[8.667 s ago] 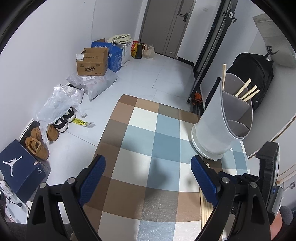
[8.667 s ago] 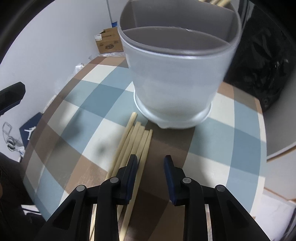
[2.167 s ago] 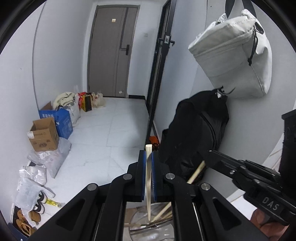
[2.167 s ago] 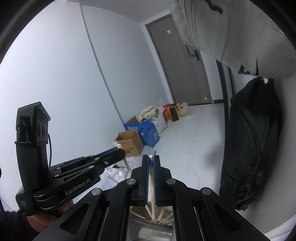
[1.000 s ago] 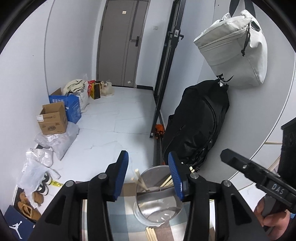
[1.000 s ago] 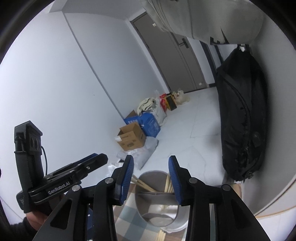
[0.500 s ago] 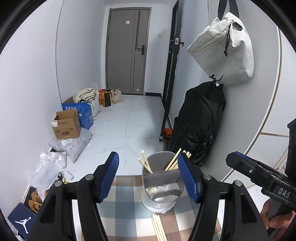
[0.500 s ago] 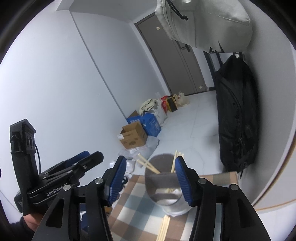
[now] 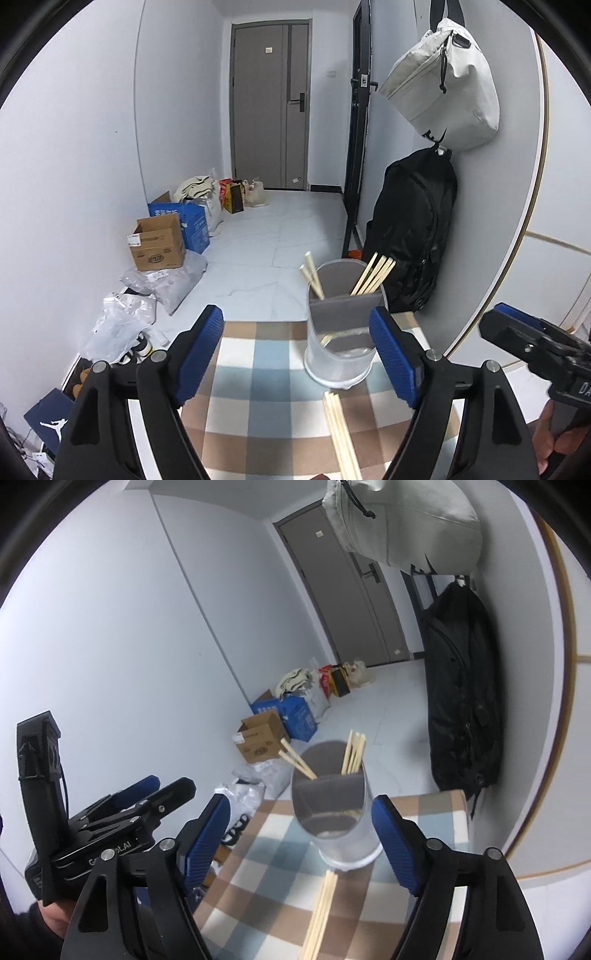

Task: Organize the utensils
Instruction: 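Withdraw both open tools from the utensil holder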

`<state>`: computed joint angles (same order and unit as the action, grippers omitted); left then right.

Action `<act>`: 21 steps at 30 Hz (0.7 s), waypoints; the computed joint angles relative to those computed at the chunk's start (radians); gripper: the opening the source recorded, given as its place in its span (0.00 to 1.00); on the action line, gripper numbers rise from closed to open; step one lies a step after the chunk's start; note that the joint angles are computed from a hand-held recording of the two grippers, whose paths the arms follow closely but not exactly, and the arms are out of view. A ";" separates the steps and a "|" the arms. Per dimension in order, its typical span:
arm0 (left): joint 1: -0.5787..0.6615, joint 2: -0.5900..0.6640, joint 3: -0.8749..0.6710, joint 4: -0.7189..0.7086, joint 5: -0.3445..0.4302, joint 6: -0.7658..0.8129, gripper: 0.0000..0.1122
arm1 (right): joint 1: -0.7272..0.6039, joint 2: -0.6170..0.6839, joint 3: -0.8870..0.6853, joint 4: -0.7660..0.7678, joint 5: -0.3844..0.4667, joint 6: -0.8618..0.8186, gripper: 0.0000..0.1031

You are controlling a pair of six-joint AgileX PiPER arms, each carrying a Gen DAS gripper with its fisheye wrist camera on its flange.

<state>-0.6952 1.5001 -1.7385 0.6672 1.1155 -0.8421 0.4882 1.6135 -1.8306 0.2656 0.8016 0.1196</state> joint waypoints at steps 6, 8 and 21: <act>-0.029 -0.039 0.129 0.028 -0.027 -0.087 0.77 | 0.019 -0.089 0.195 -0.023 -0.091 0.000 0.82; -0.032 -0.054 0.174 0.031 -0.045 -0.115 0.77 | 0.019 -0.099 0.232 -0.021 -0.105 0.007 0.85; 0.014 -0.088 0.390 -0.031 -0.178 -0.191 0.77 | 0.009 -0.093 0.352 -0.013 -0.110 -0.025 0.90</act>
<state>-0.6813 1.4117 -1.3483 0.6361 0.9379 -1.0329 0.4977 1.5204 -1.4786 0.2531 0.6916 0.0948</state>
